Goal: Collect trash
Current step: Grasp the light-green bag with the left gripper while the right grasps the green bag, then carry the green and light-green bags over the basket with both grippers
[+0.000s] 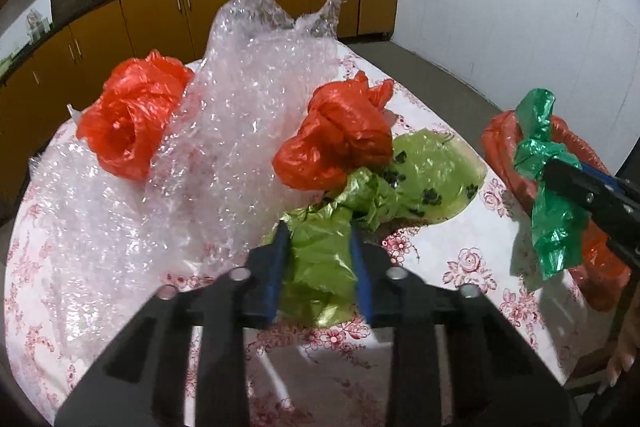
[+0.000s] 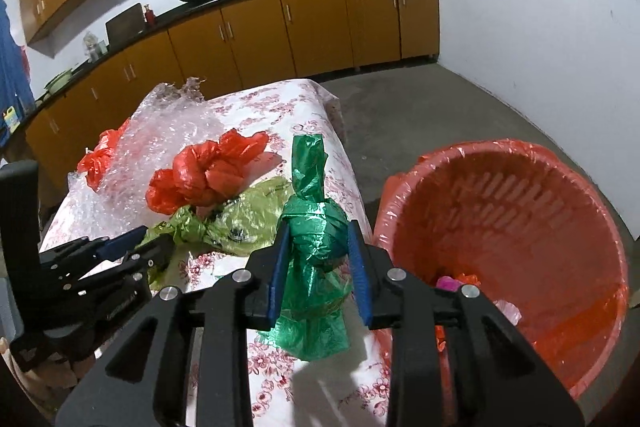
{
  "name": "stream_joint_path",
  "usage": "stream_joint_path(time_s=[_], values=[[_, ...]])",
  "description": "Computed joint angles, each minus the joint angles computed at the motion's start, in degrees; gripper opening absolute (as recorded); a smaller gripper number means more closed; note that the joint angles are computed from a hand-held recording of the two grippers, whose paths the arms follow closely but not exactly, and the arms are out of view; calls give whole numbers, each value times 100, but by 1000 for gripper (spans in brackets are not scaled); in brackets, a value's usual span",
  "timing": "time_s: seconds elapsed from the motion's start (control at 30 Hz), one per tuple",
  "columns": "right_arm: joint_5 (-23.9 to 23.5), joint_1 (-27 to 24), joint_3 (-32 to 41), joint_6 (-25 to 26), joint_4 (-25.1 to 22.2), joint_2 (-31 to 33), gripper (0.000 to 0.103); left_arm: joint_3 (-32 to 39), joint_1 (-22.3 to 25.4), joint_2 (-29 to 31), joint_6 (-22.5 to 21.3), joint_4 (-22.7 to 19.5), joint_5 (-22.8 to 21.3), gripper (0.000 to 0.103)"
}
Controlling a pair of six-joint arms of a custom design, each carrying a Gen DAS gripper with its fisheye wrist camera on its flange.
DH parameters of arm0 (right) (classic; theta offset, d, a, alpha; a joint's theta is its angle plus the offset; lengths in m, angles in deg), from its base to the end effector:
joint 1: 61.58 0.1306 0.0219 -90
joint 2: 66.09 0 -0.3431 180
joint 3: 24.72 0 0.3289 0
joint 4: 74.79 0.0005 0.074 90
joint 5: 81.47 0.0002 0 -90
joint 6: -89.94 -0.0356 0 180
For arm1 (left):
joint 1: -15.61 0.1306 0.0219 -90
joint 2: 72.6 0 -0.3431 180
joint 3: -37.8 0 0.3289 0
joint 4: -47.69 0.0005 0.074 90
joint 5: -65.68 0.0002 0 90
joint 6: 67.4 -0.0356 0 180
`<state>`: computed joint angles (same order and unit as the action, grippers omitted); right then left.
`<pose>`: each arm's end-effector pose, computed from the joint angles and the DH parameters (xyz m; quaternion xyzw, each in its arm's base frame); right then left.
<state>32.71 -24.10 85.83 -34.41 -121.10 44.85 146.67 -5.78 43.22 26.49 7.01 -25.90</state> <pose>0.4427 0.3204 0.3712 0.0524 0.9106 0.0539 0.4064 0.5323 -0.2080 0.3186 0.1369 0.9222 -0.0665 0.3554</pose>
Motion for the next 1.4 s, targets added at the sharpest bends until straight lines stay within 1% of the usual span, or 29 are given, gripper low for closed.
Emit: stream_joint_path(time_s=[0.03, 0.13, 0.4, 0.63, 0.77, 0.97, 1.1, 1.27, 1.4], values=[[4, 7, -22, -17, 5, -14, 29, -11, 12, -13, -9, 19, 56, 14], [-3, 10, -60, -68, 5, -43, 29, -157, 43, -121, -44, 164, 177, 8], [80, 91, -94, -106, -23, -132, 29, -789, 159, -644, -55, 593, 503, 5], [336, 190, -338, -211, -53, -434, 29, -1168, 229, -1086, -4, 708, 658, 5], [618, 239, -539, -305, -139, -697, 29, -1271, 236, -1278, 34, 740, 721, 5], [1039, 233, -857, -576, -327, -1083, 29, -1294, 103, -1444, 130, 769, 763, 5], [1276, 171, -1119, -790, -447, -1345, 29, -1203, -59, -1428, 245, 773, 773, 5], [1552, 60, -1384, -998, -577, -1635, 29, -846, -312, -1218, 373, 710, 810, 5], [1721, -19, -1536, -1059, -633, -1825, 29, -478, -576, -957, 453, 622, 795, 5]])
